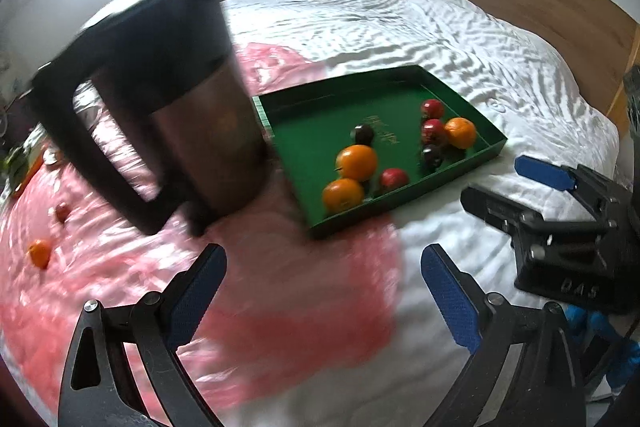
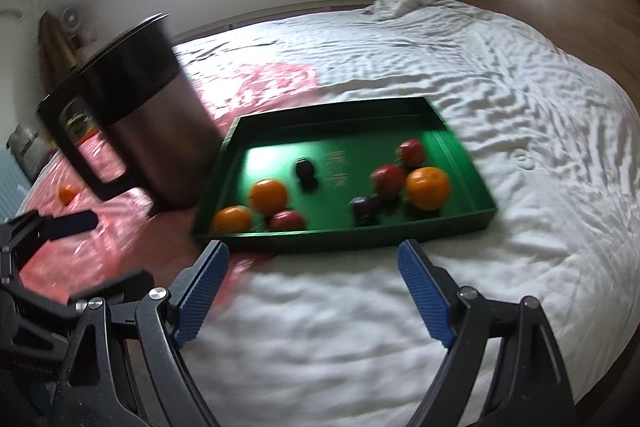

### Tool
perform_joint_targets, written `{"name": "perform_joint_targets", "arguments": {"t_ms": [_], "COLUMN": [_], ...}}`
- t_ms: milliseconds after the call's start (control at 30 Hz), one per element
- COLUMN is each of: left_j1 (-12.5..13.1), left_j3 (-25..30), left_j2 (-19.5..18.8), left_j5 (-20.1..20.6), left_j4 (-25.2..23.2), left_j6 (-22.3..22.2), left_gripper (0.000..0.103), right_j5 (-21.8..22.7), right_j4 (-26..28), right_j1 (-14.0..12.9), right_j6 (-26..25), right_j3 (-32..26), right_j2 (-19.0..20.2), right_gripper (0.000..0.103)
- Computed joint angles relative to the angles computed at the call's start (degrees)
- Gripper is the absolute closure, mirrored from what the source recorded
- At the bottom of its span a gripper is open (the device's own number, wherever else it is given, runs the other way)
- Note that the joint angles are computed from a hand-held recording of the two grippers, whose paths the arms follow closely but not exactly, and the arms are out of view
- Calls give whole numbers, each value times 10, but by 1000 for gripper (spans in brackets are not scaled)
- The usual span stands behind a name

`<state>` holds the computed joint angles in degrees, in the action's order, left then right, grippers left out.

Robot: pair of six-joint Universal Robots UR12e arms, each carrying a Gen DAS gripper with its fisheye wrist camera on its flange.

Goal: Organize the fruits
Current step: 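Pull both open tools back toward the remaining fruit on the pink sheet, then grasp the orange with the left tool while the right tool grasps the red apple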

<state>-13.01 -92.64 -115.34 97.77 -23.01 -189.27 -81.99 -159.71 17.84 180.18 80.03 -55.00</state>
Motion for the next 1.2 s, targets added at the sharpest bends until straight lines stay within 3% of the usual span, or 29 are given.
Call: {"name": "perform_joint_targets", "arguments": {"t_ms": [300,733,1000,1200], "left_j1": [23,87,145,185], "left_j3": [-76,-182,-222,-226], "left_j2": [51,119,142,138], "left_j5": [23,42,50,55], "left_j4": [37,64,81,82], "left_j6": [-16,-65,-88,-101], "left_gripper": [7,7,7,7], "right_j5": [14,59,83,108], "right_j4": [8,40,84,130], "right_j1": [30,77,109,131], "right_j6": [-13,-70,-124,-153], "right_j3": [9,-8,-65,-162], "right_j2": [-11,-4,26,82], "right_gripper": [0,0,0,0]}}
